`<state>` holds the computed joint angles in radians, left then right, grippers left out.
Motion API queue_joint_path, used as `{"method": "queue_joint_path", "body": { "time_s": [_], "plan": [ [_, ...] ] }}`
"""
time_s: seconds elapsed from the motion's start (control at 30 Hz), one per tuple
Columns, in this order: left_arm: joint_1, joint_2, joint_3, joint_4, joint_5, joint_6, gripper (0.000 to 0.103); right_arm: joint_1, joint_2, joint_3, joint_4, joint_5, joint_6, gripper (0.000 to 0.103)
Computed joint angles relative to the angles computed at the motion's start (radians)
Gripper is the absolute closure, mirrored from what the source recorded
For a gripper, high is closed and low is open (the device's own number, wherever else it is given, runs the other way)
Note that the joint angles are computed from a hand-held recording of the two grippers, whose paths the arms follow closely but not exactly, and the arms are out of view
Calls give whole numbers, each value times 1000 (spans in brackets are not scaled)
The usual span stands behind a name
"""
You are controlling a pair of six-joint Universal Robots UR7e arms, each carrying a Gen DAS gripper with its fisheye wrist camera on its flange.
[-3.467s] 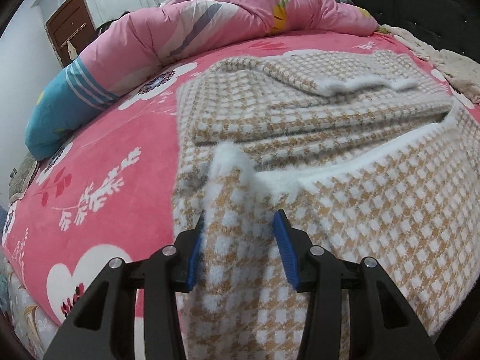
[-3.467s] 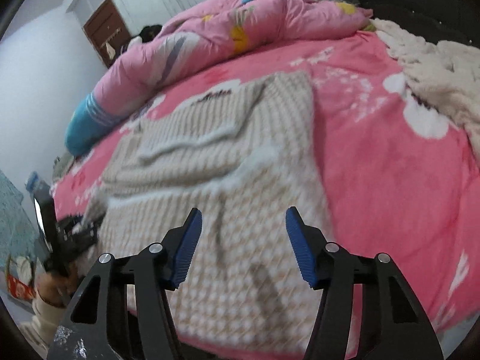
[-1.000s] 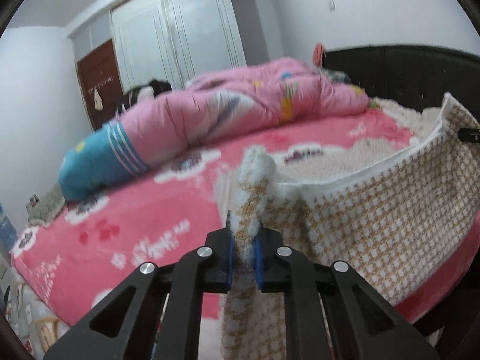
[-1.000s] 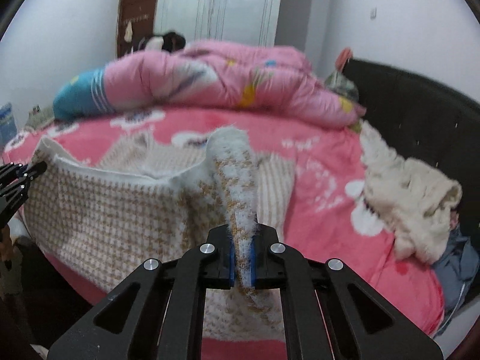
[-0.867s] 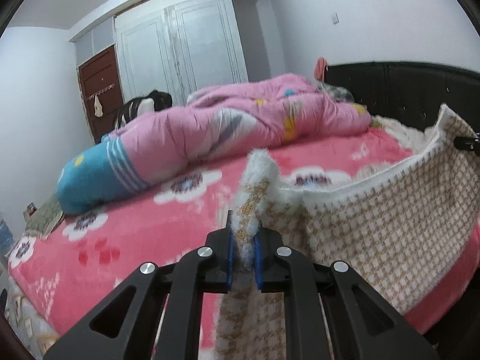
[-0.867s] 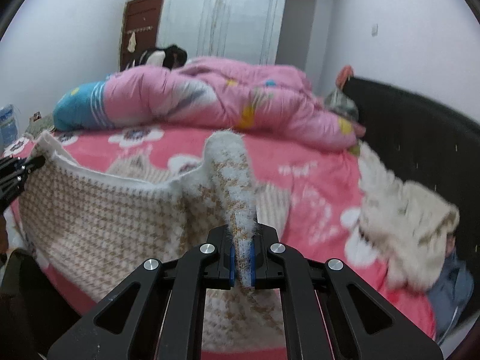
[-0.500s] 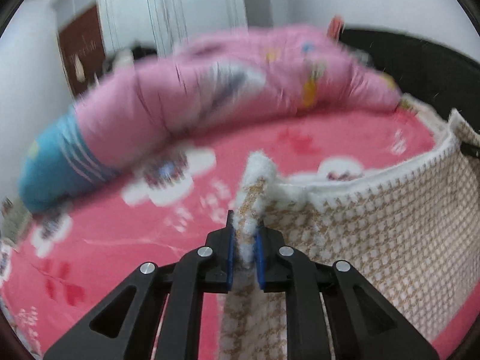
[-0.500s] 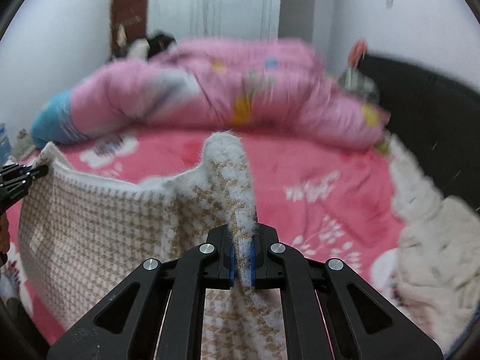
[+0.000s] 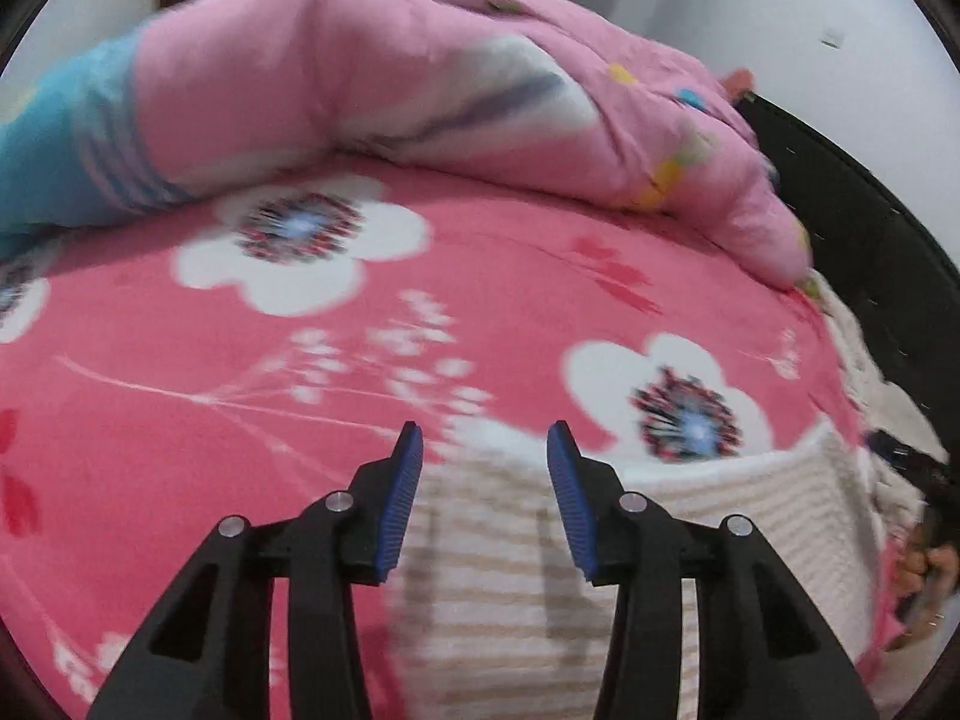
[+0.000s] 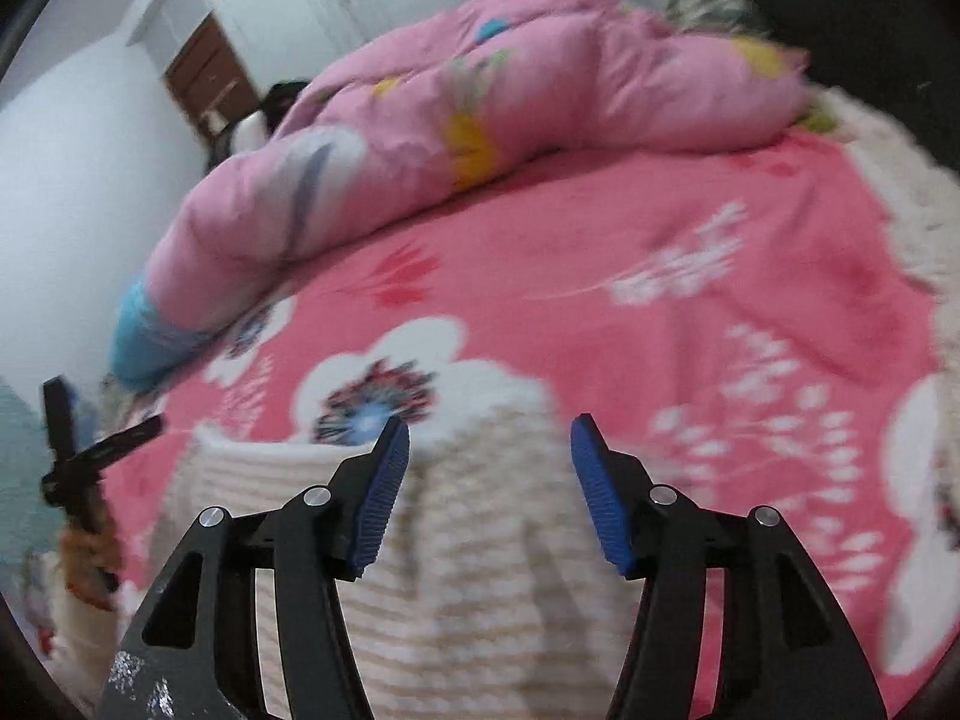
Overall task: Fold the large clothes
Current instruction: 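Lift the trimmed edge with both tools and fold it over the cardigan, then lower the folded edge onto the cardigan and open both tools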
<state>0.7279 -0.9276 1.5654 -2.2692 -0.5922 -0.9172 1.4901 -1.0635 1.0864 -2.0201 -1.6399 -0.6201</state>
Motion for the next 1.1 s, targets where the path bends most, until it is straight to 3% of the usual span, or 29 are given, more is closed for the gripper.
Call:
{"method": "queue_joint_path", "body": {
  "time_s": [0.07, 0.1, 0.17, 0.27, 0.33, 0.43, 0.5, 0.57, 0.7, 0.83, 0.9, 0.97, 1.1],
  "plan": [
    [33, 47, -59, 9, -119, 50, 59, 9, 44, -28, 67, -5, 26, 50],
    [48, 67, -78, 43, -119, 23, 59, 9, 66, -40, 71, -25, 55, 50],
    [65, 68, -54, -12, -107, 1, 59, -8, 89, -72, 72, -9, 100, 56],
    [63, 13, 25, -127, -79, -72, 59, -51, 99, -143, 89, 58, 242, 65],
    [42, -22, 39, -29, 9, -195, 59, -44, 59, -108, -15, -33, 274, 53],
    [-17, -55, 53, 59, 87, -228, 59, -19, -28, -8, -96, -72, 192, 53],
    [-59, -33, 39, 56, 107, -141, 59, 1, -95, 85, -108, -62, 118, 51],
    [-97, 12, 1, 49, 61, -26, 59, 25, -157, 182, -104, -67, 37, 50],
    [-150, 96, -29, 34, -95, 86, 59, 46, -304, 431, -129, -100, -94, 50],
    [-154, 175, -21, 162, -104, -5, 55, 32, -298, 599, -306, -288, -173, 48],
    [-146, 162, 29, 92, -108, -3, 54, 21, -296, 609, -323, -279, -183, 48],
    [-163, 134, 45, 98, -106, -58, 55, 52, -325, 601, -289, -305, -122, 48],
    [-242, 80, 118, 40, -76, -20, 57, 74, -467, 694, -276, -219, -217, 48]
  ]
}}
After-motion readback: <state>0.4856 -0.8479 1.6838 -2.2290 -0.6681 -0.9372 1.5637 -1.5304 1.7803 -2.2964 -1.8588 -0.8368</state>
